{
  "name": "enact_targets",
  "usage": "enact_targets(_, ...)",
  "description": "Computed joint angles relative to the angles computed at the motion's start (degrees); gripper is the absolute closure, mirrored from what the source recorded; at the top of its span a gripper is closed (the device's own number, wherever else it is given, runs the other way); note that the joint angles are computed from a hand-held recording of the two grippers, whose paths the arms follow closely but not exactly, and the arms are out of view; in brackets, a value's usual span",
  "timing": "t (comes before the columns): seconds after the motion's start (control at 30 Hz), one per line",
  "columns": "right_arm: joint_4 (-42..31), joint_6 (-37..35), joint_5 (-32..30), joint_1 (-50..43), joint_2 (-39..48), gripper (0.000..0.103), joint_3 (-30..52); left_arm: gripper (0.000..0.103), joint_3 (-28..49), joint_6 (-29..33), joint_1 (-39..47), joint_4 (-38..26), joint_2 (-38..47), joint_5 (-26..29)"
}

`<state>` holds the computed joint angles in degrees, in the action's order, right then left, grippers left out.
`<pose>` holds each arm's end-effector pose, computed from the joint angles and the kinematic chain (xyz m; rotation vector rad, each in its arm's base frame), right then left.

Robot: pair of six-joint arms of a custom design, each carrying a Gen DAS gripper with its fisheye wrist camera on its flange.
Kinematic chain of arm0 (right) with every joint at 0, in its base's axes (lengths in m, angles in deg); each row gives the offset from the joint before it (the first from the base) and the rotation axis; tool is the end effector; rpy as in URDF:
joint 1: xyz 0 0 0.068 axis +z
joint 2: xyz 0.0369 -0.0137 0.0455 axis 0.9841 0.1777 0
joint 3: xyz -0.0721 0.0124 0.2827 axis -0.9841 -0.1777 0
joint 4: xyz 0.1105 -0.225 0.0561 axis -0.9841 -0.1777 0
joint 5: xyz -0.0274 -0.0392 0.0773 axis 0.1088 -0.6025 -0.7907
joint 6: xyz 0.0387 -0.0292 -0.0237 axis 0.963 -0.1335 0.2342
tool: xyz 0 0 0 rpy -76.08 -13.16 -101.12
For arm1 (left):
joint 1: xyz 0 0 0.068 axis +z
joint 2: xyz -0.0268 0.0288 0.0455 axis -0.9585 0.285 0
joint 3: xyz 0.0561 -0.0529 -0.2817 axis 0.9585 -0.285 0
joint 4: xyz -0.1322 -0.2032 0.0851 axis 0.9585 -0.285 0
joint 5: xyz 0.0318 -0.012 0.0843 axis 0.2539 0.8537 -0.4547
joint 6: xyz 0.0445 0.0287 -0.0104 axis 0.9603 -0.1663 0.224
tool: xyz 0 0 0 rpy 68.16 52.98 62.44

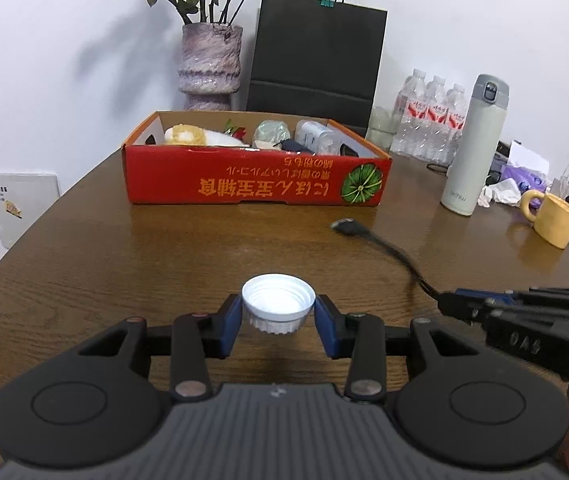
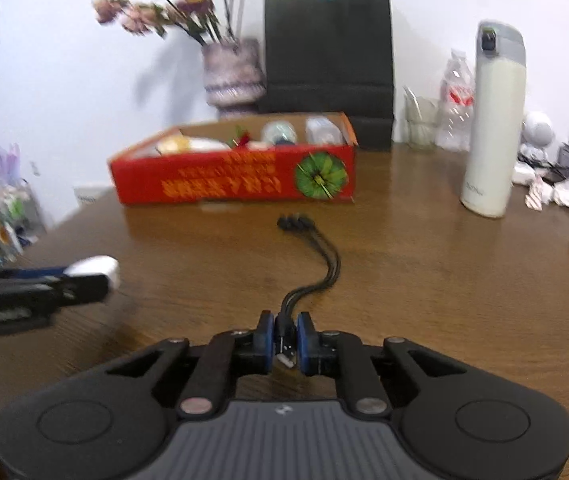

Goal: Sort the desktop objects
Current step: 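Lift the cable and white cap off the table with both tools, then carry the cable and cap into the box and open both tools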

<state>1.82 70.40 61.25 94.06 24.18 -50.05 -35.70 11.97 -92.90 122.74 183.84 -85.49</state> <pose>0.3115 0.0833 0.1027 -0.2879 2.1667 0.2848 0.2747 -0.0904 0.1179 -0.0216 2.1556 -0.1615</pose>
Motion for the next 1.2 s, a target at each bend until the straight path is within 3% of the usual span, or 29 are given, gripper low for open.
enact_targets(0.2, 0.12, 4.08, -3.43, 0.01, -5.27, 0.097, -0.60, 0.062, -0.72, 1.80, 2.58, 0.12, -2.42, 1.59)
enact_targets(0.43, 0.22, 3.51, -2.96, 0.03, -10.10, 0.097, -0.58, 0.063, -2.92, -0.01, 4.54, 2.41, -4.71, 3.30)
enact_targets(0.67, -2.83, -0.53, -4.92, -1.01, -15.10, 0.097, 3.48, 0.063, 0.23, 1.14, 3.07, 0.56, -6.66, 3.17)
enact_targets(1.0, -7.96, -5.51, -4.69, -0.06, -14.24, 0.097, 16.13, 0.063, 9.79, 7.10, 8.38, -2.94, -7.80, 6.53)
enact_targets(1.2, -14.34, -5.86, -5.72, 1.59, -5.63, 0.097, 32.58, 0.063, 23.60, 8.22, 13.17, -9.50, -0.52, 10.37)
